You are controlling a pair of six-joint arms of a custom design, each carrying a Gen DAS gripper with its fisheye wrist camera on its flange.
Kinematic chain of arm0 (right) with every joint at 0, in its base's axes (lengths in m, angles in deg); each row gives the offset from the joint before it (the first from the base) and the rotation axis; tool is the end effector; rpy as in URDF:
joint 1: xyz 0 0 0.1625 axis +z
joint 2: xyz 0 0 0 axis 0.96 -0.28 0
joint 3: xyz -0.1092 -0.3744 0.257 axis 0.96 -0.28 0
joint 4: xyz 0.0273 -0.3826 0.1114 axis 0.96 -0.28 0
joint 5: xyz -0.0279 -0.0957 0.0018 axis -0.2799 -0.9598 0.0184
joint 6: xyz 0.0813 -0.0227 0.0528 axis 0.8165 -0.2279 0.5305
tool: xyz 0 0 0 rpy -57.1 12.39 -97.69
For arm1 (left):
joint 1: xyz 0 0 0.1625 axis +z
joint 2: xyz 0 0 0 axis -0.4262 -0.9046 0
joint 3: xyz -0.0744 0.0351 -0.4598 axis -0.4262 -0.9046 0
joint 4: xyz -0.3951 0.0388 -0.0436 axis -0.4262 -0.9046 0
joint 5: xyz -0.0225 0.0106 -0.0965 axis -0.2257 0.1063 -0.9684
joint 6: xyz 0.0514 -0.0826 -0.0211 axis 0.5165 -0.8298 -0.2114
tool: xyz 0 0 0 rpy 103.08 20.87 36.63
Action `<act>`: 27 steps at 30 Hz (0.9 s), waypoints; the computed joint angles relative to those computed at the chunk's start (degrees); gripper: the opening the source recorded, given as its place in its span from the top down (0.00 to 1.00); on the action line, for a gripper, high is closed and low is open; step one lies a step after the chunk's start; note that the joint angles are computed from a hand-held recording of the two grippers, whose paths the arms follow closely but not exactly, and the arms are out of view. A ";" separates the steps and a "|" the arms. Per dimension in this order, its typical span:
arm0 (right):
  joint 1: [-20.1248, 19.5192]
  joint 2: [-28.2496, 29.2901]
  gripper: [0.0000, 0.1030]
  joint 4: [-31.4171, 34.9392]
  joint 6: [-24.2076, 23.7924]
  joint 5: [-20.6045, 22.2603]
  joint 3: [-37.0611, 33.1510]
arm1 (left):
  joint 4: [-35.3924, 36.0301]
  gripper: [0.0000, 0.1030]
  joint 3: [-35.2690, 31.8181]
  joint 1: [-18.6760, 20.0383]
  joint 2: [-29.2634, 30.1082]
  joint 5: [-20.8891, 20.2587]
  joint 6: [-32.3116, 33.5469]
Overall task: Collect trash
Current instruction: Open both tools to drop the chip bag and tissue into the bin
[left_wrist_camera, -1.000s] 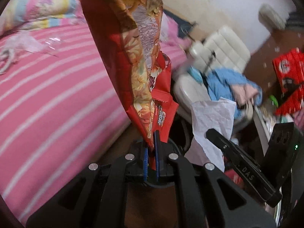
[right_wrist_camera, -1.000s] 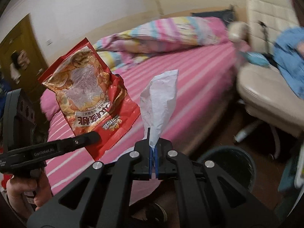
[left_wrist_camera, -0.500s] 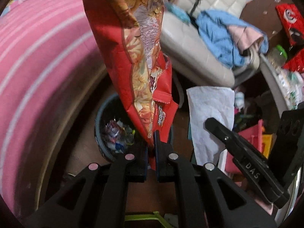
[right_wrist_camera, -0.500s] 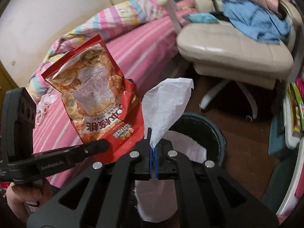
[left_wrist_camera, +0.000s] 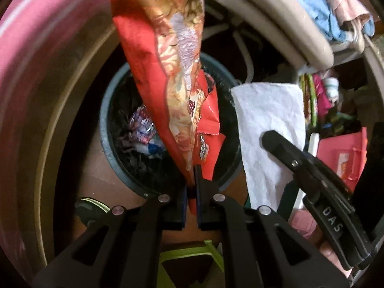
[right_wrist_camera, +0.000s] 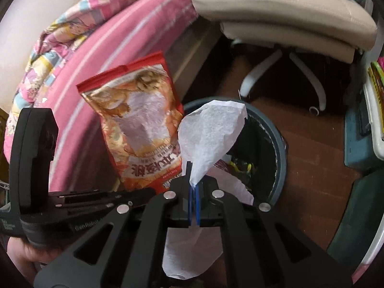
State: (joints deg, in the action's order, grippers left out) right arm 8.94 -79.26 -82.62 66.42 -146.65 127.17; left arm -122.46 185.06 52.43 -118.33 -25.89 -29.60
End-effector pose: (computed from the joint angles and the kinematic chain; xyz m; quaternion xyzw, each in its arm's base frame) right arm 0.0557 -0.2872 0.3861 -0.0626 -0.9300 0.2710 0.2402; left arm -0.4088 -0.3719 -0.0346 0.1766 0.9677 0.0612 0.1691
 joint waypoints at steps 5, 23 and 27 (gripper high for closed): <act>-3.91 3.35 0.98 -2.09 -1.20 0.29 0.44 | 1.90 0.94 -0.59 1.41 2.02 -1.08 0.50; -6.09 6.50 0.32 -11.15 -2.52 -2.87 3.21 | 2.74 0.37 -1.12 1.58 1.29 4.87 -6.25; -3.86 5.65 0.22 -12.15 -2.57 -4.11 3.31 | 1.77 0.31 0.14 1.02 -0.65 7.17 -8.55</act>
State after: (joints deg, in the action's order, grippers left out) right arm 5.08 -73.62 -94.77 63.85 -150.76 130.48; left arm -120.69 185.21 53.45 -118.97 -18.72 -38.16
